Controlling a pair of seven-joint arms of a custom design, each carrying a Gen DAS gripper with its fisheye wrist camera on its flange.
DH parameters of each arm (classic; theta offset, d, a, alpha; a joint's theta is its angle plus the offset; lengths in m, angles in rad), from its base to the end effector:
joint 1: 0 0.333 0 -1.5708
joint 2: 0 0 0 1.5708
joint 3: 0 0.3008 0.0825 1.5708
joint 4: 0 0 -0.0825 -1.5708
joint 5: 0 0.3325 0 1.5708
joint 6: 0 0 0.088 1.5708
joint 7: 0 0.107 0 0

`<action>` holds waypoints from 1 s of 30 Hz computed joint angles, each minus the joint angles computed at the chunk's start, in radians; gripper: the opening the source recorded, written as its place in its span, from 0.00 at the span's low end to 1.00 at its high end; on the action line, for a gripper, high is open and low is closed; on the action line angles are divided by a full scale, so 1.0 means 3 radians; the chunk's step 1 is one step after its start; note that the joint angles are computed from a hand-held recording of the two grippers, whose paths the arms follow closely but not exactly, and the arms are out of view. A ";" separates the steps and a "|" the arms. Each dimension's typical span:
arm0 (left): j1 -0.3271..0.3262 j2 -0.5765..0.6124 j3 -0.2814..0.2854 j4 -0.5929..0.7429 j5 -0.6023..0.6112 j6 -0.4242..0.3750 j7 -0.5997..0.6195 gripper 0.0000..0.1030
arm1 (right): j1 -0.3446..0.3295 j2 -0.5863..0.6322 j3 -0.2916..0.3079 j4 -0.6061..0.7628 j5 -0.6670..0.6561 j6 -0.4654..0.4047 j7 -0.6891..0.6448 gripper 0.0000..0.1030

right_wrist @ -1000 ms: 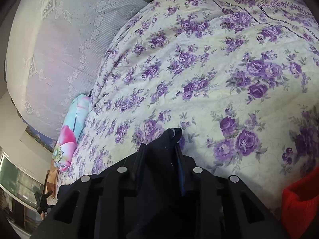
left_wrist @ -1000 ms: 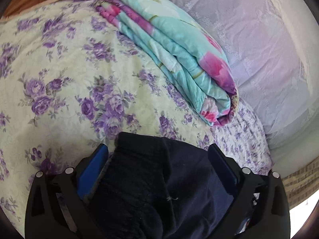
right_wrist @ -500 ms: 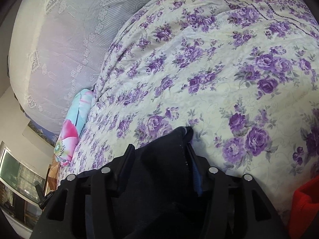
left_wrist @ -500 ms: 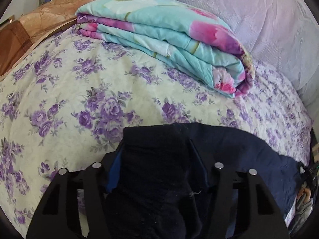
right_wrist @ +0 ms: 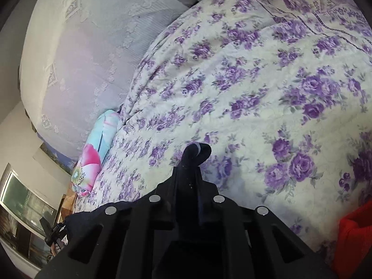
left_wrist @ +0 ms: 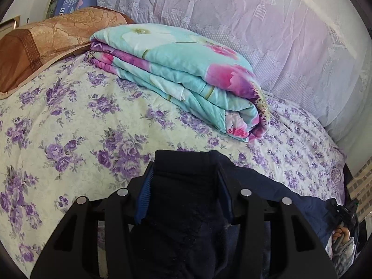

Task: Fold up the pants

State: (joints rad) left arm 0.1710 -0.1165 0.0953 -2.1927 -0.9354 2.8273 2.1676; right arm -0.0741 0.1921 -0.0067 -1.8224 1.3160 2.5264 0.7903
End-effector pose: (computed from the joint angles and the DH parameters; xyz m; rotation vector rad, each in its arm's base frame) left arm 0.4764 0.1739 0.5157 -2.1369 1.3155 -1.0770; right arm 0.5973 -0.0579 0.4873 -1.2730 1.6387 -0.0619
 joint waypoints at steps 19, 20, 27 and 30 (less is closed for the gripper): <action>0.0282 0.0358 -0.0144 0.0294 -0.0028 -0.0387 -0.0408 0.77 | -0.0076 0.0129 -0.0027 0.0150 0.0031 -0.0289 0.0295 0.35; 0.0289 0.0365 -0.0161 0.0306 -0.0005 -0.0412 -0.0374 0.68 | -0.0075 0.0143 -0.0021 0.0172 -0.0016 -0.0271 0.0333 0.35; 0.0285 0.0290 -0.0209 0.0219 0.0086 -0.0234 -0.0318 0.48 | -0.0051 0.0055 0.0039 0.0071 0.0094 0.0035 0.0143 0.11; 0.0201 0.0166 -0.0210 0.0110 0.0002 0.0004 -0.0101 0.47 | -0.0014 -0.0034 0.0035 0.0029 0.0145 0.0124 0.0092 0.10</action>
